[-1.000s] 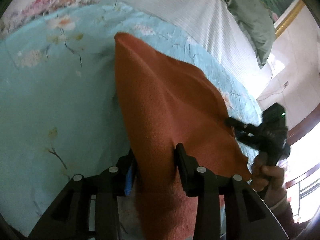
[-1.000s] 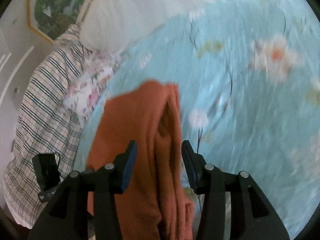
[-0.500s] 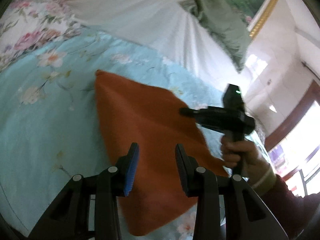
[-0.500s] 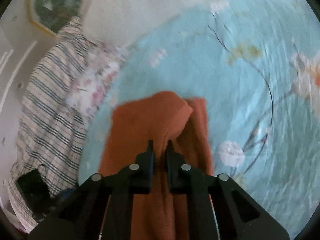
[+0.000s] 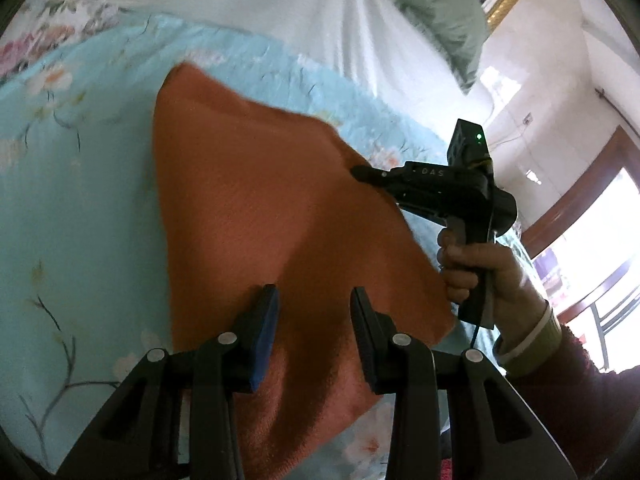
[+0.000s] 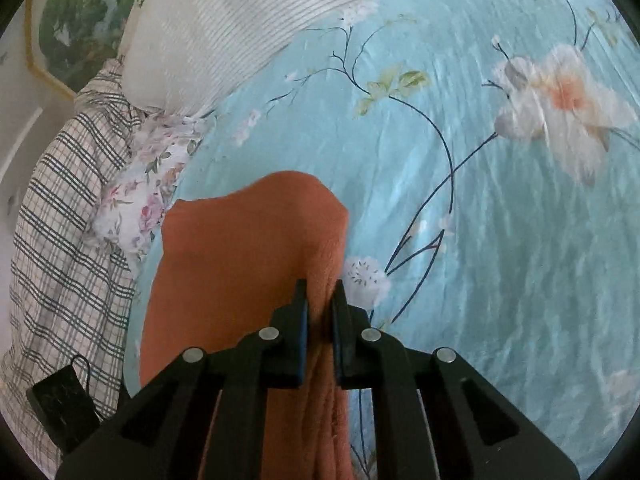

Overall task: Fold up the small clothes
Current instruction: 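Lower the folded sweater onto the bedspread and open both tools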

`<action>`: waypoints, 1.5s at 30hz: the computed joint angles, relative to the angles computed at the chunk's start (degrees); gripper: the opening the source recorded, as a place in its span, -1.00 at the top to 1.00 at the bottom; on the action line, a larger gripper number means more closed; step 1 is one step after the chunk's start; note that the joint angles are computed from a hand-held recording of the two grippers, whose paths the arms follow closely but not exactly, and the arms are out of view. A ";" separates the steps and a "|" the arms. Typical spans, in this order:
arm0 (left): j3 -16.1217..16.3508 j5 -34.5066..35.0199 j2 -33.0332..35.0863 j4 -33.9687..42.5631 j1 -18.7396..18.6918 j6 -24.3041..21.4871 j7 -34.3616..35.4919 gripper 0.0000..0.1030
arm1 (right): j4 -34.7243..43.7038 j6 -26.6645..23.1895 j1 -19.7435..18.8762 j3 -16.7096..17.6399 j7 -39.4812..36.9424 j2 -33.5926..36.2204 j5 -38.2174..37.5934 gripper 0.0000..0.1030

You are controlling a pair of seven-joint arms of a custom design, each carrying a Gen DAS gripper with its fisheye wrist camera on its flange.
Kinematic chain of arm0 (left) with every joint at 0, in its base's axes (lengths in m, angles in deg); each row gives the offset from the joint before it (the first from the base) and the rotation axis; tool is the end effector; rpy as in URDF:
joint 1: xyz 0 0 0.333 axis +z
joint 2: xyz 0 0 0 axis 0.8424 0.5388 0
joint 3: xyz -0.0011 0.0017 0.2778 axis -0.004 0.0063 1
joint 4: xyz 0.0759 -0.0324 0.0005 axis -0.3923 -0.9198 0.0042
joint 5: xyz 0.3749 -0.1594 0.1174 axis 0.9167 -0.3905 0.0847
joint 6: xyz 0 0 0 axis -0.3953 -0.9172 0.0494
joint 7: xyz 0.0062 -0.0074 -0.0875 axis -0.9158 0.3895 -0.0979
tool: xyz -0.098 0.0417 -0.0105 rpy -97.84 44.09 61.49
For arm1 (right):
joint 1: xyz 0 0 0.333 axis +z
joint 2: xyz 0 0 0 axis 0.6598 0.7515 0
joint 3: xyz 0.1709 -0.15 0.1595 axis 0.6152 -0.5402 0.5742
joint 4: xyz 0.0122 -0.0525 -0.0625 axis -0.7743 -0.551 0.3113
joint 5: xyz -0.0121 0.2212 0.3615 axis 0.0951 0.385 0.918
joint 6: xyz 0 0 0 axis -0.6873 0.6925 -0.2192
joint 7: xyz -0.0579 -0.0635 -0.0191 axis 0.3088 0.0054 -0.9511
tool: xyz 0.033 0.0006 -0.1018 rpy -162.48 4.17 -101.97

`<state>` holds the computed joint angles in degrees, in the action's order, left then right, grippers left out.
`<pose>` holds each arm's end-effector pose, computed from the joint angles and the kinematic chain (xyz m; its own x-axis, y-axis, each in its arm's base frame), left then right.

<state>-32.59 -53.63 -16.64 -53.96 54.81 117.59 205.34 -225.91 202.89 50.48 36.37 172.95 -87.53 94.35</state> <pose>0.4847 -0.0513 0.3767 -0.6478 -0.5664 0.5095 -0.7513 0.3638 -0.5507 0.4151 0.1602 0.4168 -0.3735 -0.7495 -0.5466 -0.6390 0.6350 -0.4340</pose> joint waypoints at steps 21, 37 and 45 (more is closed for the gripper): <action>-6.36 1.72 19.99 23.36 -0.12 11.09 -13.97 0.23 | 3.25 0.19 2.31 2.80 4.20 0.57 -2.63 0.68; -15.93 14.15 37.15 43.03 8.48 19.82 -32.37 0.53 | 1.26 1.39 -0.38 6.15 6.13 -2.21 -2.25 0.68; -13.38 0.85 15.74 20.50 10.16 9.67 -12.48 0.44 | -0.36 -2.77 -0.16 7.33 10.07 -7.51 -4.14 0.67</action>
<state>-45.97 -52.78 -0.90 -33.46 64.97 127.26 192.87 -226.27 200.12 50.32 43.70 183.02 -95.04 90.21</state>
